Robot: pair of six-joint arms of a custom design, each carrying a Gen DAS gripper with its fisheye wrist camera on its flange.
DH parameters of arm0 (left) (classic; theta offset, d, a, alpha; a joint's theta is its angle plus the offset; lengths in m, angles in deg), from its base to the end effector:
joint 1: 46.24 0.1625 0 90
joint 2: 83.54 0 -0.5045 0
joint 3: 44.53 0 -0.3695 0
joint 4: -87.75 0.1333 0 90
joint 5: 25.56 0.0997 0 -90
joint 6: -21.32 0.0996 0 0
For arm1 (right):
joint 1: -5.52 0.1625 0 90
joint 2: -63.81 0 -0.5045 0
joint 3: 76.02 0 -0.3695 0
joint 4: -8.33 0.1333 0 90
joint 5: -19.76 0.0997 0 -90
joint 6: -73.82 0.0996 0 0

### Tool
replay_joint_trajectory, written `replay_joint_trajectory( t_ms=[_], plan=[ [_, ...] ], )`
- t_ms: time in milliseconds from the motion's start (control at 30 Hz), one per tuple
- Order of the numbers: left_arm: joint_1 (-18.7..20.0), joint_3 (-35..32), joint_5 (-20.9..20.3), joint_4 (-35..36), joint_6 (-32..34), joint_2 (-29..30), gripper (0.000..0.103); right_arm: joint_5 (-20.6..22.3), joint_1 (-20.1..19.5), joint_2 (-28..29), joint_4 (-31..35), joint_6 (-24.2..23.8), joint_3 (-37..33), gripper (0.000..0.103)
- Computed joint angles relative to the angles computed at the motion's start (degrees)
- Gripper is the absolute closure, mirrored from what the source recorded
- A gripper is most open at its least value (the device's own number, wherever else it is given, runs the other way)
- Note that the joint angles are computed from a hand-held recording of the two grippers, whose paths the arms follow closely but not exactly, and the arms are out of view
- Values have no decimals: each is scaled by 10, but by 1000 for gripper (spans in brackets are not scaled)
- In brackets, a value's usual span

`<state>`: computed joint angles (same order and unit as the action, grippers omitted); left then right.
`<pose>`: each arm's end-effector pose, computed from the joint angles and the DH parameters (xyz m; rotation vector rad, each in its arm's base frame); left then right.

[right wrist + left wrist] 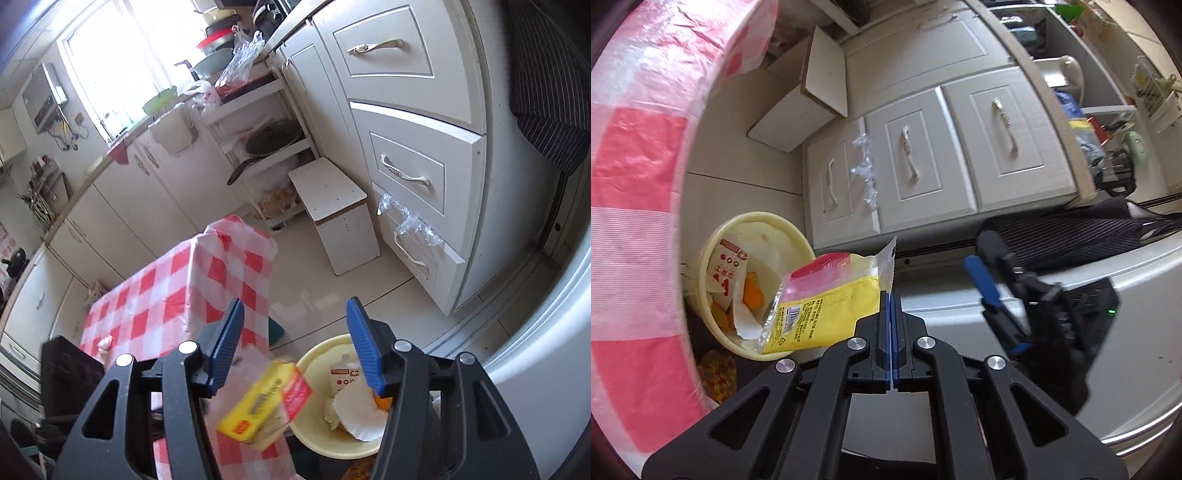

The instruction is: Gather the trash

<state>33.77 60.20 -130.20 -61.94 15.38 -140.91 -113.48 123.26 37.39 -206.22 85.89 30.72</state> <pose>-0.0046 -0.6494 0.2427 -0.1402 -2.8455 0.2540 0.3536 -0.5326 0.0403 -0.0559 -2.4355 1.2435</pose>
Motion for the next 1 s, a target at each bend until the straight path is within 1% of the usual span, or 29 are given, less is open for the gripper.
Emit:
replay_joint_trajectory(
  t_ms=[33,100,167,200,233,300,333,367,433,500,533,567,667,733,867,1000],
  plan=[
    [-3,-2,9,1,-2,5,102,4,-1,-2,-6,3,3,47],
    [-9,-5,39,2,-9,18,102,10,-2,-6,-12,5,6,47],
    [-11,-9,53,10,-18,28,101,16,-4,-10,-14,7,9,47],
    [-12,-10,59,13,-21,33,100,19,-5,-11,-13,9,10,47],
    [-14,-11,63,15,-21,34,96,21,-6,-12,-11,11,10,47],
    [-20,-5,75,10,-18,32,83,28,-8,-13,-8,16,7,47],
    [-23,-1,82,6,-16,27,72,33,-8,-13,-6,18,6,47],
    [-26,1,87,3,-15,23,66,35,-8,-13,-5,18,4,47],
    [-31,6,97,2,-2,9,62,40,-5,-11,0,14,-3,46],
    [-37,9,113,5,9,-7,53,44,-2,-8,4,10,-9,45],
    [-39,13,124,4,14,-20,45,45,0,-6,8,9,-14,44],
    [-40,19,132,0,19,-34,39,45,2,-4,13,9,-18,44],
    [-38,30,157,-1,38,-74,30,56,4,2,31,13,-32,43],
    [-31,35,172,-2,46,-100,27,63,8,7,46,13,-44,43],
    [-3,35,207,3,49,-155,25,66,18,21,74,3,-69,42],
    [31,32,258,-19,52,-205,24,74,27,36,109,0,-98,42]
  ],
)
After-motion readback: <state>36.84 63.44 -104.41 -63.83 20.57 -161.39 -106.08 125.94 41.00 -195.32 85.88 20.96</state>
